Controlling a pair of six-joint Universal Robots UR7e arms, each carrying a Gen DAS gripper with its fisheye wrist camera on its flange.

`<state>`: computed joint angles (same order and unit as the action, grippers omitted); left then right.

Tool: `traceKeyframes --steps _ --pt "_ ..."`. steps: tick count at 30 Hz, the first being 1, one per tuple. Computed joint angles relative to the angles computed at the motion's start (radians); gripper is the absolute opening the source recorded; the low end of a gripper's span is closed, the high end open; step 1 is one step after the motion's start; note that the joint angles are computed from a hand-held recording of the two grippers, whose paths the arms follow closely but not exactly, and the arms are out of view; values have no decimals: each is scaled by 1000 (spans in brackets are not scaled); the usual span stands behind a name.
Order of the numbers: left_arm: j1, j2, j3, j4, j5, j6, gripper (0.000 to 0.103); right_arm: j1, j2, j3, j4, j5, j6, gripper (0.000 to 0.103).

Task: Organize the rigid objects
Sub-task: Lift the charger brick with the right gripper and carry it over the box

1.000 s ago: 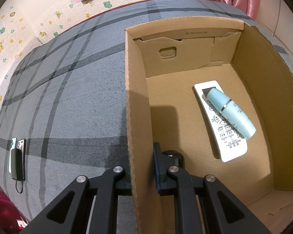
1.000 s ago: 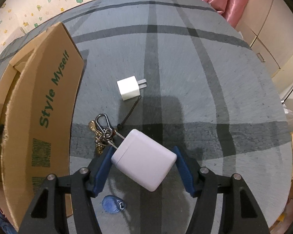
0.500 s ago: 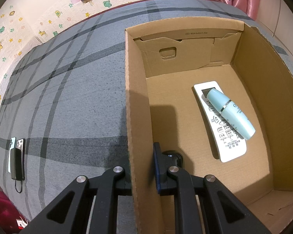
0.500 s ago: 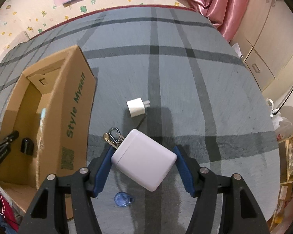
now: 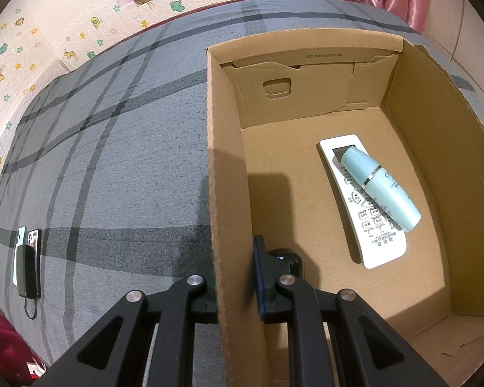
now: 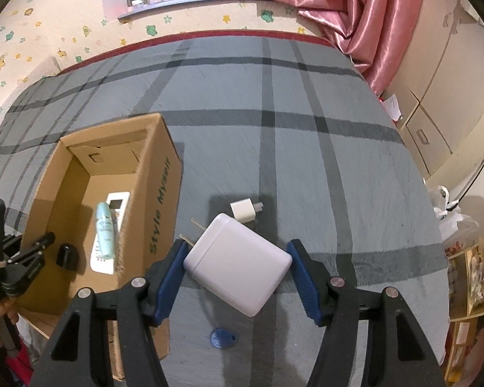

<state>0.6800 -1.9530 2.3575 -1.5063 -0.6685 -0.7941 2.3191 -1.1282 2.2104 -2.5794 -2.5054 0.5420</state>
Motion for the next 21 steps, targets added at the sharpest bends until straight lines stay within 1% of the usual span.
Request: traceKeyframes --steps 9,21 --pt "4 -3 3 -13 -2 8 15 33 53 -66 -14 11 -40 67" --pt "8 -7 5 -26 -7 18 15 61 163 -161 -67 68 -121 67"
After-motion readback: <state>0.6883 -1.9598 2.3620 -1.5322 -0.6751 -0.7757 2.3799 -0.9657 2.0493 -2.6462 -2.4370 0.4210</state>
